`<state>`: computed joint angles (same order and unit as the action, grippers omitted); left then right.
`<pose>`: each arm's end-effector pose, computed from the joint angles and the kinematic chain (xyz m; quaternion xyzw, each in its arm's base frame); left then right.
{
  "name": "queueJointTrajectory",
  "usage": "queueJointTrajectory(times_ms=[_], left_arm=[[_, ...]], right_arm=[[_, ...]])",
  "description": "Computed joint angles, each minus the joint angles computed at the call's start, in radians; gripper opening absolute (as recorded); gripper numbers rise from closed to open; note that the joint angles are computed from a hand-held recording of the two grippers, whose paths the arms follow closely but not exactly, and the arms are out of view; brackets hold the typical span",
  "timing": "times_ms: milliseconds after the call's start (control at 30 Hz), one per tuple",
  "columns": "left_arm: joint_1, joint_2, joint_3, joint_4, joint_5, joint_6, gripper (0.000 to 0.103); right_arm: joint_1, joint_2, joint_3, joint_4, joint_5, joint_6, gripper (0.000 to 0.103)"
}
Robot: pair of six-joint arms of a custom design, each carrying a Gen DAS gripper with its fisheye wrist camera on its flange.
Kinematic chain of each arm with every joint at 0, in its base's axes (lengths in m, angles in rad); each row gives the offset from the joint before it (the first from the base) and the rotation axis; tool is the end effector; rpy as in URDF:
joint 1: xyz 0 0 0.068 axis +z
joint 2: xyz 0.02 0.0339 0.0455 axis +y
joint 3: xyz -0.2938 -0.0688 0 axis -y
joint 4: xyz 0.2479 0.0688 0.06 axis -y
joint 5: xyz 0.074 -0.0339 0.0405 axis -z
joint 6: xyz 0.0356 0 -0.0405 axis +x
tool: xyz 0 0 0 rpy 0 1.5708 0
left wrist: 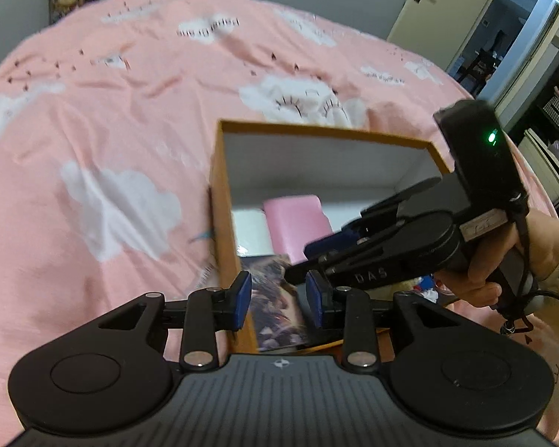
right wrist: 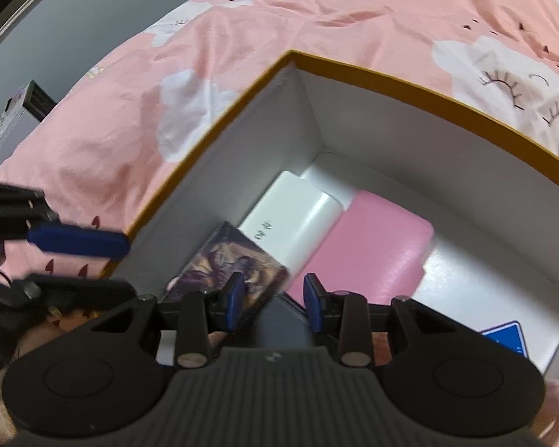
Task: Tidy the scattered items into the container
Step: 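Lower the PHOTO CARD box into the orange box and open the left gripper, then withdraw both grippers and move them toward the gold box and glitter compact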
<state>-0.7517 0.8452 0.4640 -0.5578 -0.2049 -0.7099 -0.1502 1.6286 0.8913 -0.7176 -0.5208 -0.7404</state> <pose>0.1085 -0.0915 0.2089 -0.0120 0.9460 -0.1339 0.2950 0.2725 -0.0233 0.1804 -0.2948 0.9186 0.2079 0.1612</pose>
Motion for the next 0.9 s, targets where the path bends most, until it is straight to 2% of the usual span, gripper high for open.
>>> queueJointTrajectory(times_ms=[200, 400, 533, 700, 800, 900], left_arm=[[0.044, -0.074, -0.002, -0.064, 0.005, 0.018, 0.037], [0.063, -0.086, -0.017, -0.069, 0.032, 0.031, 0.037], [0.057, -0.07, -0.022, -0.057, 0.042, 0.029, 0.037], [-0.031, 0.003, -0.007, -0.05, -0.026, -0.033, 0.037], [-0.118, 0.018, 0.008, -0.059, -0.101, -0.089, 0.037], [-0.172, 0.018, 0.011, -0.05, -0.131, -0.135, 0.037]], right_arm=[[0.026, 0.027, 0.011, -0.032, 0.026, 0.015, 0.036], [0.06, 0.034, -0.003, -0.032, 0.005, 0.042, 0.034], [0.081, 0.002, -0.024, -0.027, 0.036, 0.021, 0.031], [0.079, -0.015, -0.034, -0.029, 0.04, 0.022, 0.032], [0.088, -0.097, -0.085, 0.02, 0.077, -0.002, 0.032], [0.072, -0.209, -0.133, 0.038, 0.091, -0.029, 0.032]])
